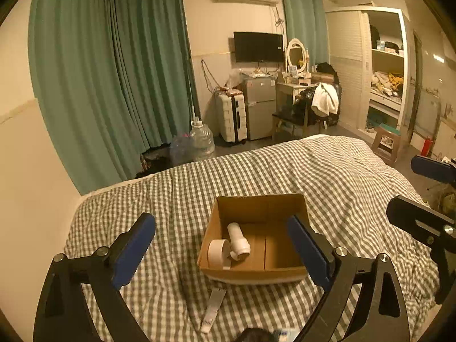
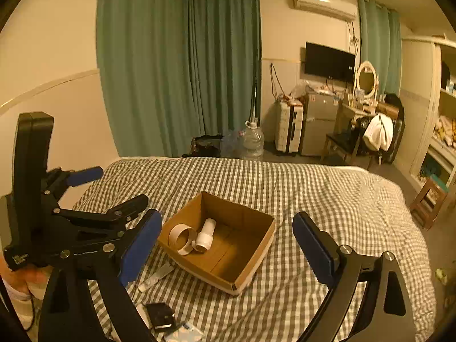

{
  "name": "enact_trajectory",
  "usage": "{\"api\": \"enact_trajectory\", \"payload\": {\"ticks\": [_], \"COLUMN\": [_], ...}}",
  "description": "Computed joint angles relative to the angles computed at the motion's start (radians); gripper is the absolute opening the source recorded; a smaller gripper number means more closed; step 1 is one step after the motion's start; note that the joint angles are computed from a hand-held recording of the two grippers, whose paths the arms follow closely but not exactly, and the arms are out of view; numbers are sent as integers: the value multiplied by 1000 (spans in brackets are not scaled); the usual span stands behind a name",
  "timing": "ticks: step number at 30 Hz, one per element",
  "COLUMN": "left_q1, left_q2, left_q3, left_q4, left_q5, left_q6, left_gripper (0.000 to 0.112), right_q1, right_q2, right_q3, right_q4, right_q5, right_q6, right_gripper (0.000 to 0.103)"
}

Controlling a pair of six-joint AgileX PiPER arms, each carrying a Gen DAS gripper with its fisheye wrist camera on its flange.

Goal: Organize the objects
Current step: 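Grasp the white glove with the left tool while the right tool grasps the blue-star figurine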

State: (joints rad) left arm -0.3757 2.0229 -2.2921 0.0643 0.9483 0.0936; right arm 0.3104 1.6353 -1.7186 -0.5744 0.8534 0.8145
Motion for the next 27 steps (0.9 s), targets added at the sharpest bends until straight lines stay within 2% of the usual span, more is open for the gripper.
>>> {"api": "enact_trajectory", "payload": {"ticks": [6, 11, 13, 18, 22, 27], "left_q1": [7, 25, 30, 33, 40, 24], "left_q2": [-267, -390, -436, -470, -460, -409], "left_q3": [431, 686, 814, 1041, 1178, 1287], "left_q4": [18, 56, 89, 266, 344, 367], "left_q5": [-176, -269, -336, -459, -532, -595], "left_q6": [8, -38, -73, -281, -425, -452], "left_gripper": [99, 99, 99, 99, 99, 99], "right_q1": [154, 248, 288, 320, 313, 294], "right_q2": [-82, -115, -123, -121, -63, 27], "right_q3": [62, 153, 210, 383, 467, 533], "right_q4": [-103, -146, -162, -147, -127, -54], "right_q5": [107, 133, 140, 53, -30, -156], "right_q6": [84, 160, 204, 300, 370, 387], "right_gripper": [94, 94, 94, 94, 94, 94]}}
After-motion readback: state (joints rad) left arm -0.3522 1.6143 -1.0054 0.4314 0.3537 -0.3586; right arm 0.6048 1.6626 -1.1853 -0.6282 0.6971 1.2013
